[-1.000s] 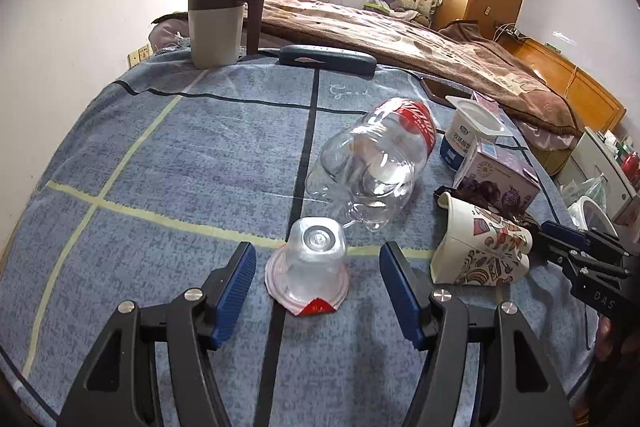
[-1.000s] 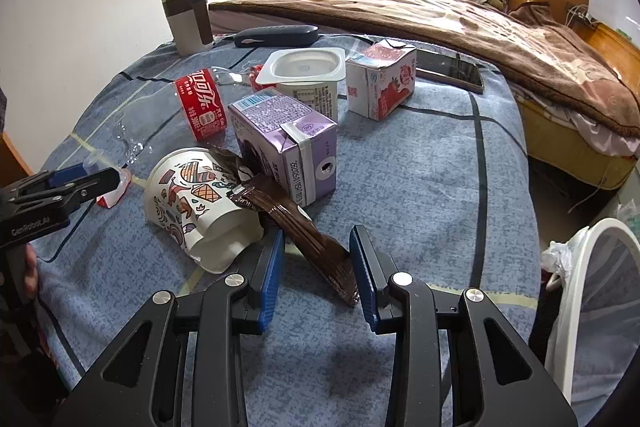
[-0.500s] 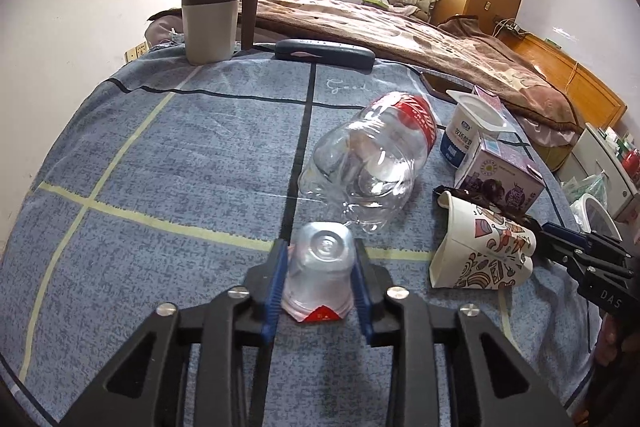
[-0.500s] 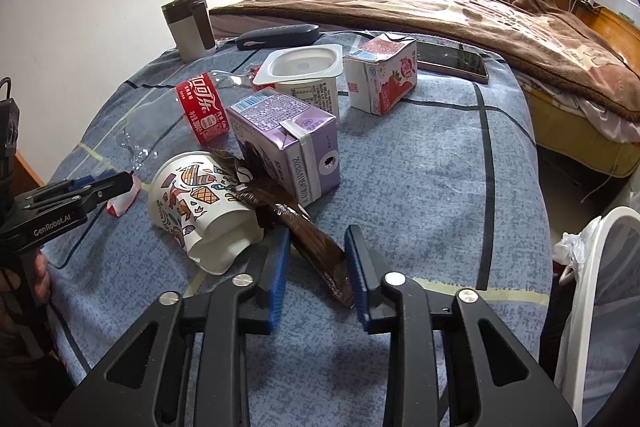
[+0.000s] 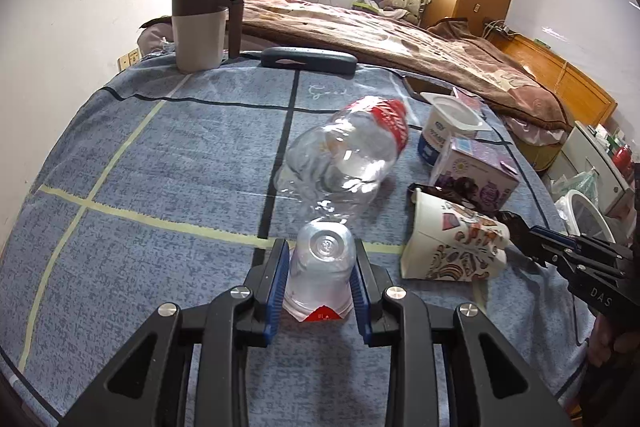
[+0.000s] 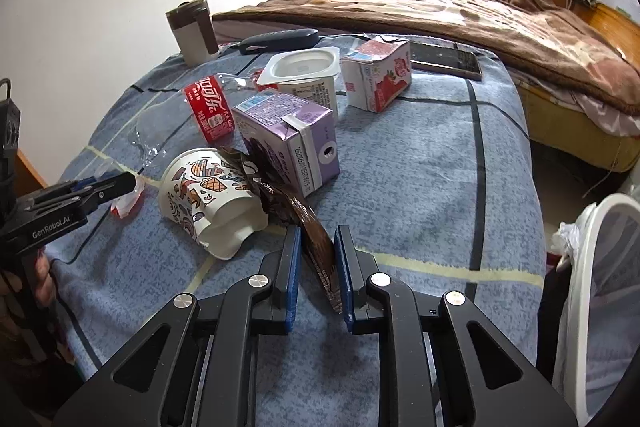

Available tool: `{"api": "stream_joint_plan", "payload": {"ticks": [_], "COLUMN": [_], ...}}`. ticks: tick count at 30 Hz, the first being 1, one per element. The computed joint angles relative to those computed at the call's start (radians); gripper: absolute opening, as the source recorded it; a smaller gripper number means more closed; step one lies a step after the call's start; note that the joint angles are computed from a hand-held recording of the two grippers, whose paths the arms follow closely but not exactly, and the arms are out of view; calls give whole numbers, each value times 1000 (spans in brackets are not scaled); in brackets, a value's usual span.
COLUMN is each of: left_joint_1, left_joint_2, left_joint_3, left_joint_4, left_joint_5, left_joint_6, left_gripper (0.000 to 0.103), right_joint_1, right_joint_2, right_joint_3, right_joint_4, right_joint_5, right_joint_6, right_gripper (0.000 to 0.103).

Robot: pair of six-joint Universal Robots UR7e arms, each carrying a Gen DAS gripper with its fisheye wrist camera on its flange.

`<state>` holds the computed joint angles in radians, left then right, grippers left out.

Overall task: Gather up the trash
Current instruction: 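Grasp the clear plastic cup with the left tool while the right tool grasps the brown wrapper, then carry the cup and wrapper over the white bin and open both tools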

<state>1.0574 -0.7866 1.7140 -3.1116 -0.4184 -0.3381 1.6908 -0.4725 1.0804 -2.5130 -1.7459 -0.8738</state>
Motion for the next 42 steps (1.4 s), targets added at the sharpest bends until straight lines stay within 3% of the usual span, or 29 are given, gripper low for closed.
{"api": "stream_joint_plan", "payload": {"ticks": [24,42], "left_joint_1": [-72,-107], "left_joint_2": [89,239], "left_joint_3": [-98,-326], "left_joint_4": [-72,-83], "left_joint_5": [-2,-141], "left_joint_6": [188,406], "left_gripper": [31,31], "right_joint_1": [-28,-75], "right_joint_2": [-83,-152], "right_joint_3": [70,89], "right_joint_4": [-100,-212], "right_joint_5": [79,94], "right_joint_6": [41,82], "right_gripper": [19,19]}}
